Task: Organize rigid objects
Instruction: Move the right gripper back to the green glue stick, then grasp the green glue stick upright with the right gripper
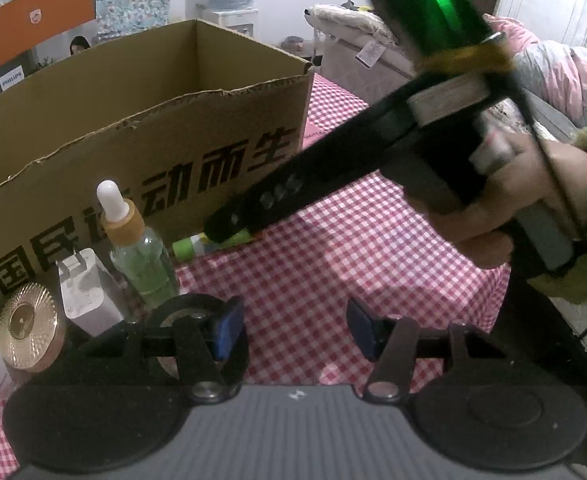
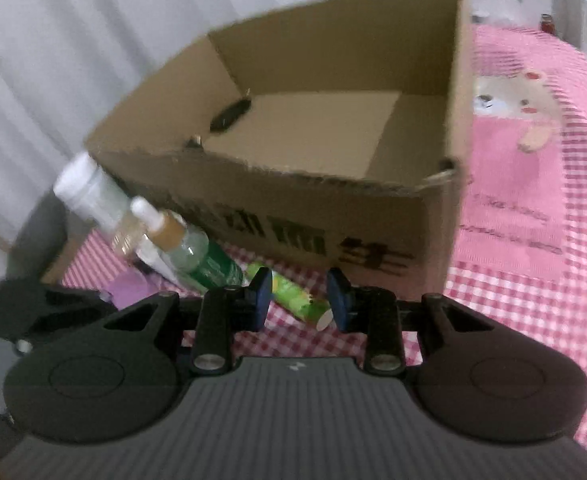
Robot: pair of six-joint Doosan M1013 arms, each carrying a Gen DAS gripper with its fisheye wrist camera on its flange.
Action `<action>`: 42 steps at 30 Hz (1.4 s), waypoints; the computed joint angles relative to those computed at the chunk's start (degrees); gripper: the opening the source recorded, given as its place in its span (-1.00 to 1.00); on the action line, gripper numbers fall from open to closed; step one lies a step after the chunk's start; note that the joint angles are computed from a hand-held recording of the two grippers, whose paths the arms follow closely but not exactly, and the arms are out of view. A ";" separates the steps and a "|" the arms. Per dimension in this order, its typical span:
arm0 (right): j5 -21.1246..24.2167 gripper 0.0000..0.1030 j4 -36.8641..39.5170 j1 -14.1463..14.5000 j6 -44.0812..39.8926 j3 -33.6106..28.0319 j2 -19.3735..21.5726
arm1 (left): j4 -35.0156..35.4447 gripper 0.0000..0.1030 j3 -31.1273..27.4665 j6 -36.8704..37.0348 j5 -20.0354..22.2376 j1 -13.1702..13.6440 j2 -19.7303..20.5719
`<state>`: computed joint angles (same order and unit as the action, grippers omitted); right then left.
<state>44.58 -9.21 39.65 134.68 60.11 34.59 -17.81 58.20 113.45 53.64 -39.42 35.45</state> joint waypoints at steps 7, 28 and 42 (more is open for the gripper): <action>4.47 -0.59 1.29 0.40 -3.21 -3.39 1.92 | -0.23 0.12 -0.67 -0.44 0.59 0.15 0.22; -9.85 -0.72 13.20 0.89 13.86 11.83 -5.80 | -4.39 -0.05 -6.78 -1.96 10.48 -0.01 4.24; -11.23 -0.70 13.62 0.97 14.90 12.48 -6.23 | -5.34 -0.04 -6.65 -3.47 10.08 0.31 4.25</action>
